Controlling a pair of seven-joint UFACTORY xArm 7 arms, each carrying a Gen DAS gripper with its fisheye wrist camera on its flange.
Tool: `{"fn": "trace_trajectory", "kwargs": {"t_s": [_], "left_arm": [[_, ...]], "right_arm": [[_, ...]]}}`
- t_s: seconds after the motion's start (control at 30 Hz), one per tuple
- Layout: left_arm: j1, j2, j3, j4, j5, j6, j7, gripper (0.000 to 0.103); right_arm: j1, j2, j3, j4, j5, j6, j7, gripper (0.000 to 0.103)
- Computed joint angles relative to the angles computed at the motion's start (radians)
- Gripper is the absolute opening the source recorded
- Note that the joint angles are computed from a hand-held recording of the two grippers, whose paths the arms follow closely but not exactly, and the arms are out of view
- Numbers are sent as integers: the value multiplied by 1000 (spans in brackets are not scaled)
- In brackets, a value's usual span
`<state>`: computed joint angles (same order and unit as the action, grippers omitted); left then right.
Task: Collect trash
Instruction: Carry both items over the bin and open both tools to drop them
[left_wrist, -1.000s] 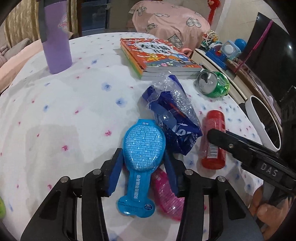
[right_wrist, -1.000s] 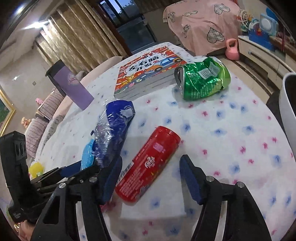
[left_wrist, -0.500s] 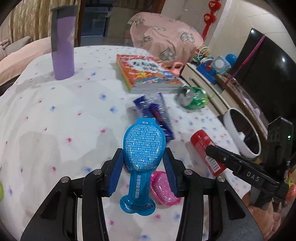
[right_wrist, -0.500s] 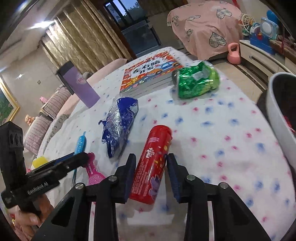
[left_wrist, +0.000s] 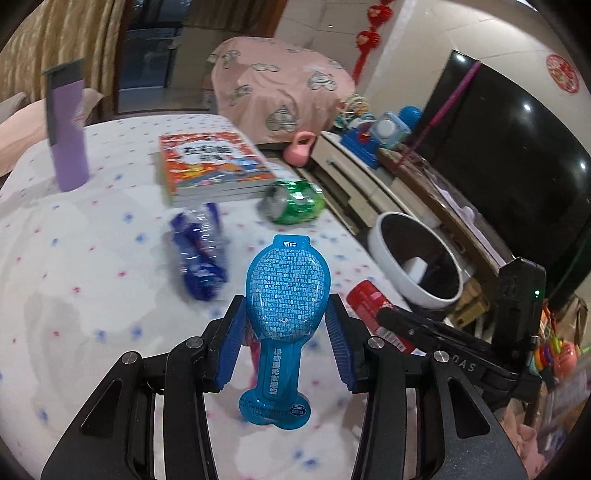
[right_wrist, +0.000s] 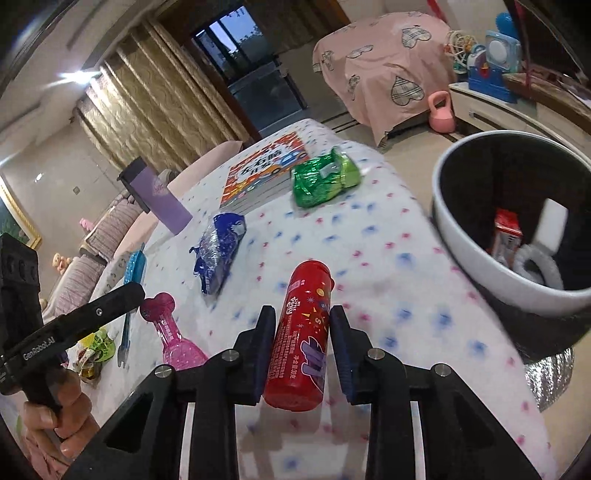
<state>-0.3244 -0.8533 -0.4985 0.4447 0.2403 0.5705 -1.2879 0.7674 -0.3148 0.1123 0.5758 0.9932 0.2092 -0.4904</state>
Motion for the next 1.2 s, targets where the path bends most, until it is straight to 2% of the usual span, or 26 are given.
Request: {"fn": "trace_trajectory", "kwargs": {"t_s": [0.33, 0.63, 0.83, 1.2], "left_arm": [[51, 212, -67, 131, 71, -88, -17, 43], [75, 377, -99, 243, 189, -102, -78, 43], [51, 473, -78, 302, 271, -97, -117, 43], [-31, 617, 17, 413, 387, -86, -141, 43]], "right_arm": [[-14, -133, -68, -81, -48, 5, 22, 30], [-32, -217, -152, -126, -131, 7, 58, 30], [-34, -241, -199, -139, -172, 8, 71, 30], [-42, -229, -260, -114, -197, 9, 51, 30]]}}
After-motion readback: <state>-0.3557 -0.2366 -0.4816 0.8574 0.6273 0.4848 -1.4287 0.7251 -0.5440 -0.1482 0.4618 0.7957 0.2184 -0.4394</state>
